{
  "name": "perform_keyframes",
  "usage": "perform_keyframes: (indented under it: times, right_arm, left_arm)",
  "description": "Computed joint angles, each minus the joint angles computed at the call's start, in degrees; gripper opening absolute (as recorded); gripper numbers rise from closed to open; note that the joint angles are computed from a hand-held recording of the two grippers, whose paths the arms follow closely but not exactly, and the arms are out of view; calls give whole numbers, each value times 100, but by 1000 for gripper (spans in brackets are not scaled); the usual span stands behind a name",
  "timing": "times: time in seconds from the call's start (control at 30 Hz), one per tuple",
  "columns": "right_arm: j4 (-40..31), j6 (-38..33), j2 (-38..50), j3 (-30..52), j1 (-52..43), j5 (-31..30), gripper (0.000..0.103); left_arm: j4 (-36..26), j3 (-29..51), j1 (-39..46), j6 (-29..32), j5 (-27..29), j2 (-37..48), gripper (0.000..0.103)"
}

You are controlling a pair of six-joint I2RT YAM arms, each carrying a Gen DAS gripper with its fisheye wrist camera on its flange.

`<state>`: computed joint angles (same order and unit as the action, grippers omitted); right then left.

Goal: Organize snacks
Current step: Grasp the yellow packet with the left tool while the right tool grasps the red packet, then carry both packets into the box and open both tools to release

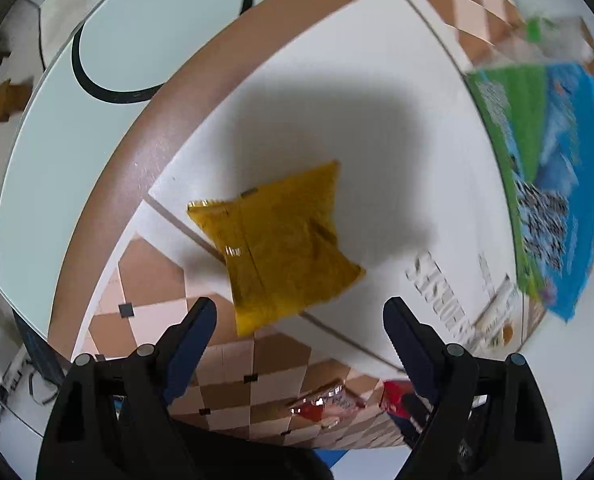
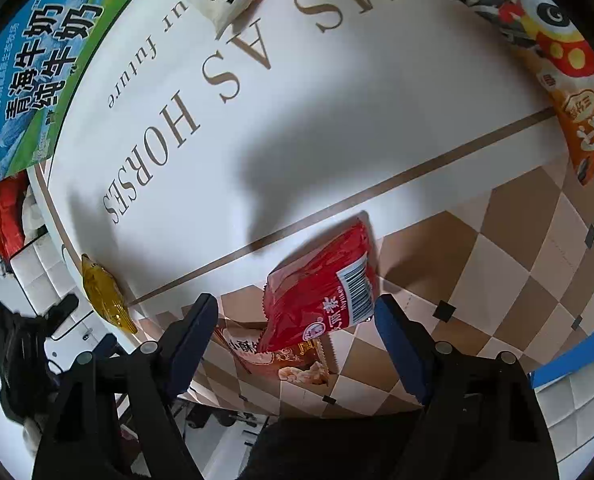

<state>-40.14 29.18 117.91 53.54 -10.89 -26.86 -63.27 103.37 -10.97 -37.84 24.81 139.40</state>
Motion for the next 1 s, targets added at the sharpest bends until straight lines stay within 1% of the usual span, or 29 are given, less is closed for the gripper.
perform_keyframes:
  times: [0.07, 0.17, 0.3, 0.33, 0.43, 0.5, 0.57, 0.7, 0.73, 0.77, 0.87, 0.93, 1.0]
  right_arm:
    - [-30, 27, -19, 21, 34, 12, 83]
    - [-81, 29, 2, 80, 27, 29, 83]
    - [-116, 123, 94, 188, 135, 51, 83]
    - [-120, 147, 113, 205, 154, 57, 83]
    - [-113, 209, 185, 264, 199, 65, 83]
    - [-136, 181, 218, 290, 172, 82, 82]
    - [-187, 161, 228, 304, 160, 149, 78]
    - [-249, 167, 268, 336, 157, 310, 66]
    - [-337, 145, 270, 380, 175, 384, 61]
    - [-410, 111, 268, 419, 184, 448, 59]
    - [-467, 1, 208, 421, 196, 605, 54]
    - [-505, -107, 173, 420, 175, 684, 50]
    - [-529, -162, 106, 407, 201, 734, 49]
  left_arm:
    - [-137, 282, 34, -49, -36, 286, 85]
    - [-194, 386, 121, -146, -56, 523, 85]
    - [-350, 645, 92, -200, -250, 797, 85]
    - [-448, 790, 58, -165, -361, 871, 86]
    - [-478, 925, -44, -43, -711, 896, 85]
    - [-494, 958, -149, 124, -988, 877, 79]
    - [-462, 929, -298, 345, -1334, 816, 69]
    - [-226, 672, -666, 852, -1948, 596, 63]
    - [-179, 605, -779, 984, -2098, 545, 62]
    - [-128, 537, -894, 1082, -2205, 501, 62]
    - [-10, 349, -1155, 1299, -2344, 398, 59]
    - [66, 214, -1294, 1340, -2316, 335, 59]
    - [153, 66, -1413, 1366, -2284, 254, 57]
